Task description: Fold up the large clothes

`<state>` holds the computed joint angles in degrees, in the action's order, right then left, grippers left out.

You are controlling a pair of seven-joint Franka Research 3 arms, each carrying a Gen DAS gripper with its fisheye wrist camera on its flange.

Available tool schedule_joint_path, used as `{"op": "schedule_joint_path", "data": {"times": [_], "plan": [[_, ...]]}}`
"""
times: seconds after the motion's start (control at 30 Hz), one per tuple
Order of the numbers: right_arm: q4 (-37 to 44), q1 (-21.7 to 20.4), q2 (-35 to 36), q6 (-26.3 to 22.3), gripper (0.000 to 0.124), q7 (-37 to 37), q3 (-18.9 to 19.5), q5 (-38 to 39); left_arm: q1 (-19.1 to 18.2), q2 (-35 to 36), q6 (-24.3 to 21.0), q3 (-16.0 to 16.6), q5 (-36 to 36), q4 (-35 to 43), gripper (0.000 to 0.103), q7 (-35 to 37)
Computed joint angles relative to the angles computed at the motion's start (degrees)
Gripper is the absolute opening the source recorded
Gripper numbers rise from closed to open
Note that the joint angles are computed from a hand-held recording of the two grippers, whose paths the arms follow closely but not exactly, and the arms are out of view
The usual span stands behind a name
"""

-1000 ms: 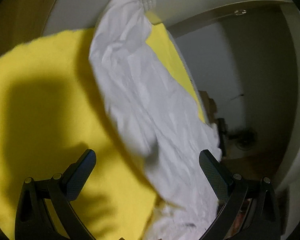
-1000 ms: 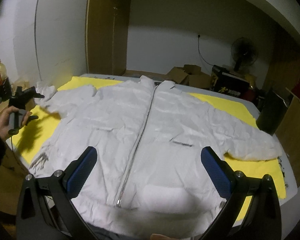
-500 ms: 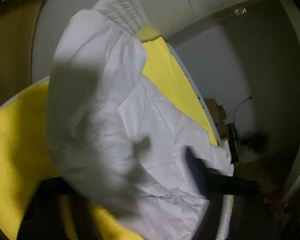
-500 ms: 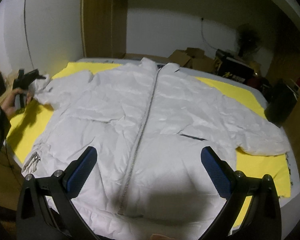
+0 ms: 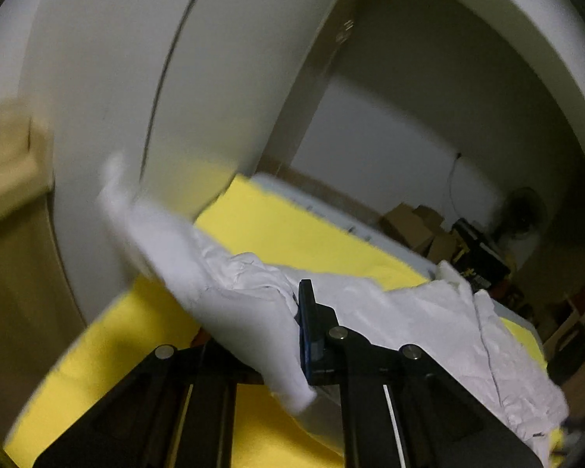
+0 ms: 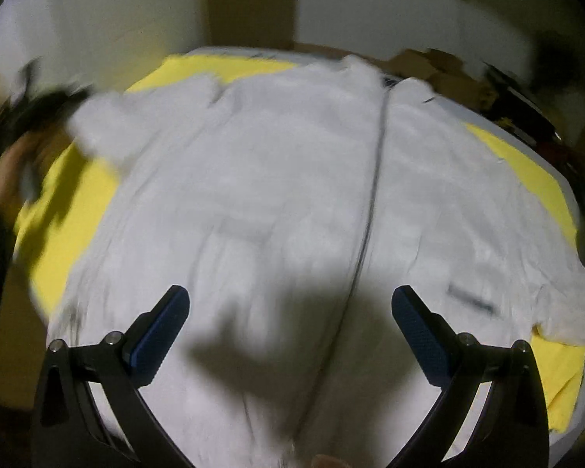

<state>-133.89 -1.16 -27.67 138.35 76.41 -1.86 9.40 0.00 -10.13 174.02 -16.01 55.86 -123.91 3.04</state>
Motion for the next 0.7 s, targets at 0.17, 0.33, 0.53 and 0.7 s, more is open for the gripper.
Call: {"op": "schedule_joint_path", "data": {"times": [0.17,0.33,0.53,0.7], "plan": [[18.0,2.0,20.8,3.9,0.103,10.6,3.4,-2.9,-1.1,-1.9,-4.9,-1.8,3.0,2.4,0.009,-0.6],[31.7,7.8,36.7,3.2,0.103,19.8,3.7,-12.6,-3.7,-0.8,-9.6,-2.1,0.4,6.4,0.009,2.6],[34.2,13.6,41.8,2.3,0.103,22.1,0.1,-20.4,-6.3,1.1,-7.1,1.5,-14.1,5.8,0.027,7.7],[35.4,13.2,43.3,1.6,0.103,20.7,-0.5,-18.8,-4.2,2.8,-8.8,1.3,-13.6,6.0,0.045,3.3]]}}
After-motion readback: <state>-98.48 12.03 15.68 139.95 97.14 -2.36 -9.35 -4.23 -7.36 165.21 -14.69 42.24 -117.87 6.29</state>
